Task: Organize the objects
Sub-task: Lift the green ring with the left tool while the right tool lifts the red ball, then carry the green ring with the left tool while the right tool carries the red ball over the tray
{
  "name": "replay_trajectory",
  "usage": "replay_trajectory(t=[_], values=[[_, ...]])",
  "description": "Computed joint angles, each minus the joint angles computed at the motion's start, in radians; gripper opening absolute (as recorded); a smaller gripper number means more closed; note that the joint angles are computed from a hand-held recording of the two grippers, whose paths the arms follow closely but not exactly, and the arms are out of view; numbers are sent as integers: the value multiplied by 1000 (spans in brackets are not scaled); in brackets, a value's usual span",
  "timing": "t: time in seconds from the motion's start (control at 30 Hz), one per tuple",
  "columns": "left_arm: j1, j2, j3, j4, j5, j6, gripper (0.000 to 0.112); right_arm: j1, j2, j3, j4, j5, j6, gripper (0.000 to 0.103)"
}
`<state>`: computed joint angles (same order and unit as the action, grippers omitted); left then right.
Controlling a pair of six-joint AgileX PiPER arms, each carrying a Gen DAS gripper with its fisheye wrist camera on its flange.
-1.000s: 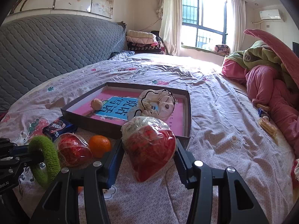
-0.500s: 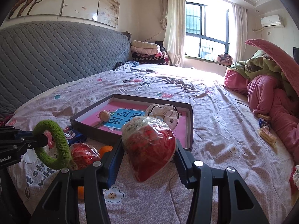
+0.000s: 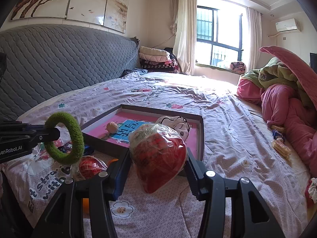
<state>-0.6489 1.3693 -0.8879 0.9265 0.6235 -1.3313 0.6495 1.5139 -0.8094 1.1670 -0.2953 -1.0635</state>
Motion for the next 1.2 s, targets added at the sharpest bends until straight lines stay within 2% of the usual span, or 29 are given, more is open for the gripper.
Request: replay_trajectory(t=[0.5, 0.63, 0.87, 1.2], values=[[69, 56, -11, 66, -49, -44, 14, 19, 6, -2, 64, -52, -43, 52], [107, 66, -16, 57, -83, -29, 14, 23, 5, -5, 84, -62, -64, 52], [172, 80, -34, 32, -123, 22, 14, 54, 9, -40, 189, -111, -186, 52], [244, 108, -91, 22, -174, 89, 14, 64, 54, -131, 323, -108, -321, 52]])
